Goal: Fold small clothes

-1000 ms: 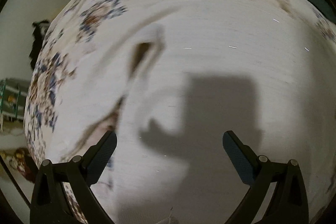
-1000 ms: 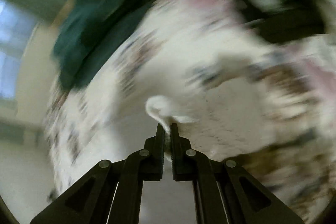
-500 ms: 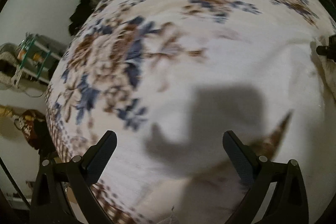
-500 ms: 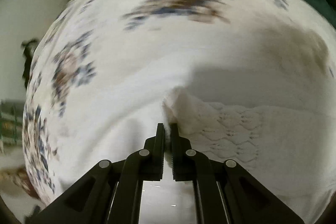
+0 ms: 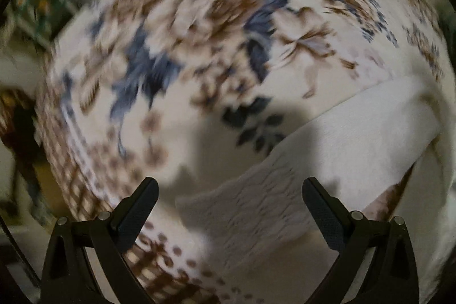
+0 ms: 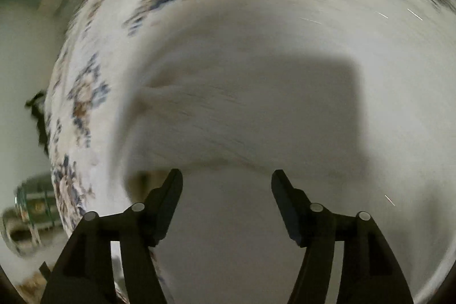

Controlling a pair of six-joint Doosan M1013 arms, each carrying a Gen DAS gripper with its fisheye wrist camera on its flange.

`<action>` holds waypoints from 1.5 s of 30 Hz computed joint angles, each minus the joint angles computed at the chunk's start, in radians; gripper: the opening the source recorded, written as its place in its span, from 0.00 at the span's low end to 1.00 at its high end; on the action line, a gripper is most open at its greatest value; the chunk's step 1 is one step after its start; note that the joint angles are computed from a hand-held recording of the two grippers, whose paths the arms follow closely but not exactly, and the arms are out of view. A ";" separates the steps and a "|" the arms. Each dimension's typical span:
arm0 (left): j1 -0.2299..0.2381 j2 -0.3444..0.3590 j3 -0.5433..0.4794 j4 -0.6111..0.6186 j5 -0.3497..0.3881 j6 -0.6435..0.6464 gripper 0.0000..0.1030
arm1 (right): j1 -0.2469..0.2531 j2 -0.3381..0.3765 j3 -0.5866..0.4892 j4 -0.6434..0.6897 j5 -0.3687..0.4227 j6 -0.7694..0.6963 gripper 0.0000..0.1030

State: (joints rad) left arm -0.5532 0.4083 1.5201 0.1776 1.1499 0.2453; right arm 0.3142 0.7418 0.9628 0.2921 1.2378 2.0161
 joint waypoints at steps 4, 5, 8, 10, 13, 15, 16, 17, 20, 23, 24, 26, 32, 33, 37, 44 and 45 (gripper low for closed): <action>0.036 -0.036 0.106 -0.158 -0.213 -0.007 1.00 | -0.027 -0.080 0.138 -0.013 -0.017 0.122 0.65; 0.042 -0.035 0.122 -0.197 -0.263 0.007 0.98 | -0.050 -0.107 0.180 -0.008 -0.013 0.120 0.65; 0.040 -0.011 0.113 -0.223 -0.321 0.051 0.50 | -0.077 -0.146 0.253 -0.026 0.011 0.138 0.65; 0.041 -0.001 0.084 -0.204 -0.298 0.097 0.13 | -0.078 -0.158 0.285 -0.024 0.014 0.152 0.65; 0.048 -0.025 0.068 -0.083 -0.295 0.031 0.12 | -0.073 -0.174 0.313 -0.038 0.013 0.157 0.65; 0.062 -0.038 0.050 0.021 -0.272 -0.021 0.12 | -0.060 -0.179 0.314 -0.080 0.010 0.159 0.65; 0.074 -0.041 0.038 0.076 -0.265 -0.041 0.12 | -0.050 -0.178 0.309 -0.110 0.007 0.165 0.65; 0.090 -0.043 0.029 0.106 -0.274 -0.031 0.12 | -0.041 -0.175 0.303 -0.139 0.004 0.172 0.65; 0.139 -0.026 -0.009 0.215 -0.299 -0.079 0.15 | -0.021 -0.155 0.279 -0.172 -0.005 0.187 0.65; 0.189 0.002 -0.037 0.212 -0.362 -0.050 0.23 | -0.004 -0.121 0.236 -0.187 -0.006 0.220 0.65; 0.201 0.010 -0.044 0.174 -0.385 -0.033 0.24 | 0.000 -0.107 0.220 -0.185 -0.001 0.227 0.65; 0.215 0.018 -0.049 0.126 -0.415 -0.037 0.29 | 0.005 -0.083 0.188 -0.177 0.013 0.234 0.68; 0.198 -0.043 0.088 0.128 -0.574 -0.335 0.66 | 0.018 -0.047 0.132 -0.188 -0.002 0.226 0.76; 0.194 -0.048 0.110 0.108 -0.606 -0.370 0.66 | 0.024 -0.038 0.116 -0.209 0.006 0.232 0.78; 0.202 -0.027 0.155 -0.047 -0.720 -0.395 0.66 | 0.048 -0.007 0.052 -0.373 0.067 0.271 0.86; 0.216 0.075 0.002 0.102 -0.522 -0.431 0.51 | 0.040 0.022 0.019 -0.455 0.086 0.276 0.86; 0.211 0.091 -0.036 0.140 -0.461 -0.393 0.13 | 0.038 0.018 0.027 -0.470 0.090 0.269 0.86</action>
